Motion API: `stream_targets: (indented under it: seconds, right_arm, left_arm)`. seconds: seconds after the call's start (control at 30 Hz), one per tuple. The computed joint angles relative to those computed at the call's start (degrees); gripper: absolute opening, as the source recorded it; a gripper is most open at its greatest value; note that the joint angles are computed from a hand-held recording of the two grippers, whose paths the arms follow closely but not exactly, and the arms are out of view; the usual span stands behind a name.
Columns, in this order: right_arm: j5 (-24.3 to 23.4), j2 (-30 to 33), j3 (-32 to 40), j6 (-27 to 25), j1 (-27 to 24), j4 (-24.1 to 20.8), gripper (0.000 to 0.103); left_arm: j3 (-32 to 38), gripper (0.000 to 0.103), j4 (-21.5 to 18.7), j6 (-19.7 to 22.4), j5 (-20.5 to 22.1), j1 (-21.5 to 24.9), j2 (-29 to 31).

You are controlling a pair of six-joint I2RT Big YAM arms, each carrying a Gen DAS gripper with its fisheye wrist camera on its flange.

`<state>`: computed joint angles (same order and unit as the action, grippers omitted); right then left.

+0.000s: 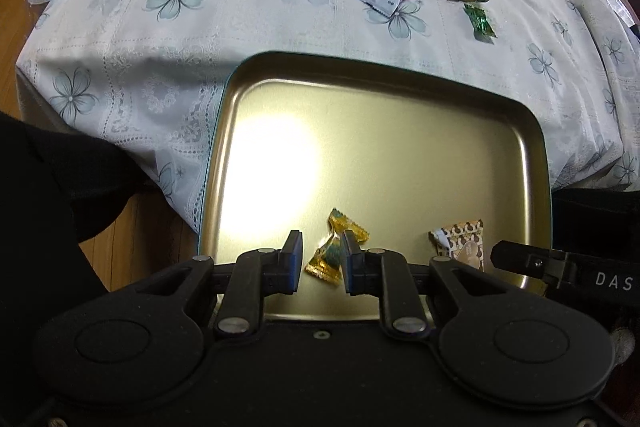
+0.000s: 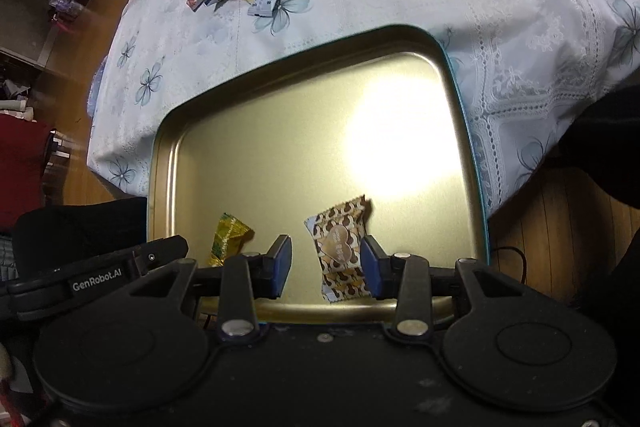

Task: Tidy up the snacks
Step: 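Lift both open tools away from the tray back over the table, then move left tool to the white hawthorn strip packet while right tool approaches the green candy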

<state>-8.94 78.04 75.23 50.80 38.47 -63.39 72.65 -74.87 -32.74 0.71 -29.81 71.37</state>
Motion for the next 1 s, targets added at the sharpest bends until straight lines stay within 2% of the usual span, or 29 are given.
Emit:
stream_targets:
  seconds: [0.2, 0.53, 0.83, 1.0]
  right_arm:
    - [-1.7, 3.9, 7.1, -4.1, -3.5, -2.7, 0.042]
    - [-0.4, 11.9, 17.2, -9.2, -8.4, -6.6, 0.043]
    - [0.6, 19.6, 24.4, -10.3, -12.4, -8.1, 0.043]
    - [1.5, 25.0, 31.0, -11.1, -14.0, -9.3, 0.043]
  left_arm:
    - [5.6, 0.028, -0.7, 2.8, -0.7, 2.3, 3.6]
    - [13.8, 0.028, -0.8, 6.5, -1.8, 6.3, 10.8]
    - [20.4, 0.028, -0.9, 7.5, -0.7, 10.0, 18.1]
    - [24.9, 0.028, -0.6, 7.4, 0.0, 12.0, 22.5]
